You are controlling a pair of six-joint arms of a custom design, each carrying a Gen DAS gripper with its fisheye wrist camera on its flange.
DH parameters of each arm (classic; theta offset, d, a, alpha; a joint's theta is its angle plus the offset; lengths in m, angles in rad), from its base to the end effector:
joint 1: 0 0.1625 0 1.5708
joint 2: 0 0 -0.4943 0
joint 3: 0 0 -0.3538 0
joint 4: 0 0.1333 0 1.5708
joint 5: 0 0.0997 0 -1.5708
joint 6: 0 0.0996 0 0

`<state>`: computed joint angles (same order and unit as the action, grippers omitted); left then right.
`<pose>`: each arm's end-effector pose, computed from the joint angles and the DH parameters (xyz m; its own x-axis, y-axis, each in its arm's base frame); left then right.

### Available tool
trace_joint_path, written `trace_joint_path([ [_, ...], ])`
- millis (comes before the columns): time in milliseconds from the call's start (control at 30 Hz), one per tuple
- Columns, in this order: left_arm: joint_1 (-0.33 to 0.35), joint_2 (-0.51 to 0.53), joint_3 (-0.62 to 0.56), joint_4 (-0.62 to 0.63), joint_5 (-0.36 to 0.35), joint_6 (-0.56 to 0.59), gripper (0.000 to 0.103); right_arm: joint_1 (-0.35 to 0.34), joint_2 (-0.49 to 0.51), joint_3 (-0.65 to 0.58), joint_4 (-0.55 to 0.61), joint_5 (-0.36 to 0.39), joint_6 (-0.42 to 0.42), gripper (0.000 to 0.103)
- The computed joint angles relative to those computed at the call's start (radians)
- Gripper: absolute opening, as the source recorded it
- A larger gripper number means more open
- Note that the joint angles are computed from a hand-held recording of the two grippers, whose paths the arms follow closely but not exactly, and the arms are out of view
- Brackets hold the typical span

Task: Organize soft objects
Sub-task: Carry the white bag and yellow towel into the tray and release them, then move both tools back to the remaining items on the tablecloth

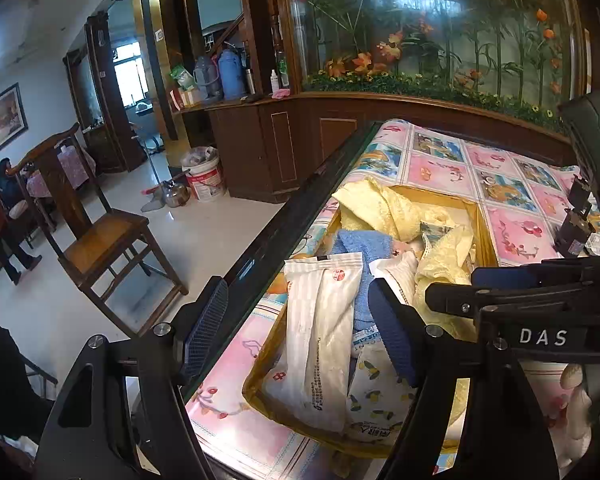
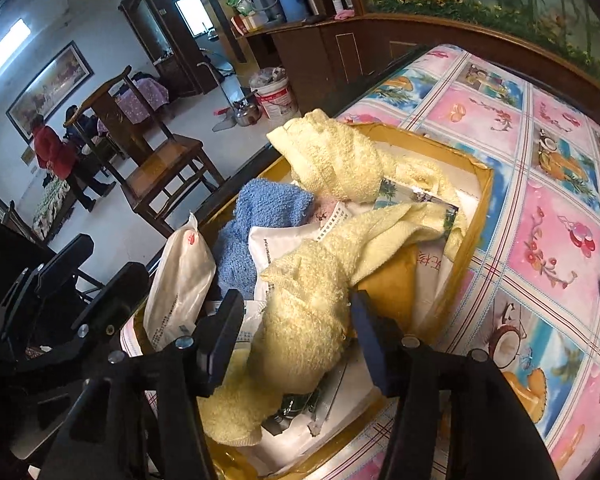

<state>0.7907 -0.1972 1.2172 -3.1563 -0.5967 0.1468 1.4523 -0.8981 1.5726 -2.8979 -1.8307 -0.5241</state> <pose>-0.3981 -0.7090 -0.0360 -0.6167 0.1671 -0.7693 0.6915 0.5820 -0.4279 0.0216 -0.7297 0.3122 -0.8619 -0.1617 0.4807 -0.3897 0.8178 -0.4236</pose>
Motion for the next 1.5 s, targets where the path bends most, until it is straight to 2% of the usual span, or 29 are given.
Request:
trace_joint_path([
  [267,-0.026,-0.015,0.035,0.024,0.010,-0.038,0.074,-0.019,-0.062,0.056,-0.032,0.088,0.041,0.058],
  [533,-0.057,-0.025,0.070,0.024,0.013,-0.047,0.074,-0.044,-0.123,0.128,-0.085,0.130,0.052,0.058],
  [1000,-0.114,-0.018,0.097,0.046,0.014,-0.039,0.074,-0.151,-0.243,0.248,-0.178,0.201,0.084,0.058],
  [1100,-0.120,-0.026,0.103,0.090,-0.031,-0.067,0.074,-0.190,-0.277,0.265,-0.192,0.210,0.093,0.058],
  [1167,-0.122,-0.035,0.112,0.116,-0.088,-0.084,0.074,-0.218,-0.304,0.276,-0.216,0.205,0.104,0.058],
  [1333,-0.125,-0.028,0.117,0.118,-0.210,-0.054,0.074,-0.322,-0.384,0.274,-0.296,0.196,0.209,0.059],
  [1400,-0.124,-0.018,0.105,0.135,-0.254,-0.045,0.074,-0.359,-0.399,0.244,-0.307,0.167,0.254,0.059],
  [1500,-0.121,-0.002,0.075,0.192,-0.301,-0.057,0.074,-0.379,-0.381,0.176,-0.285,0.095,0.256,0.059],
])
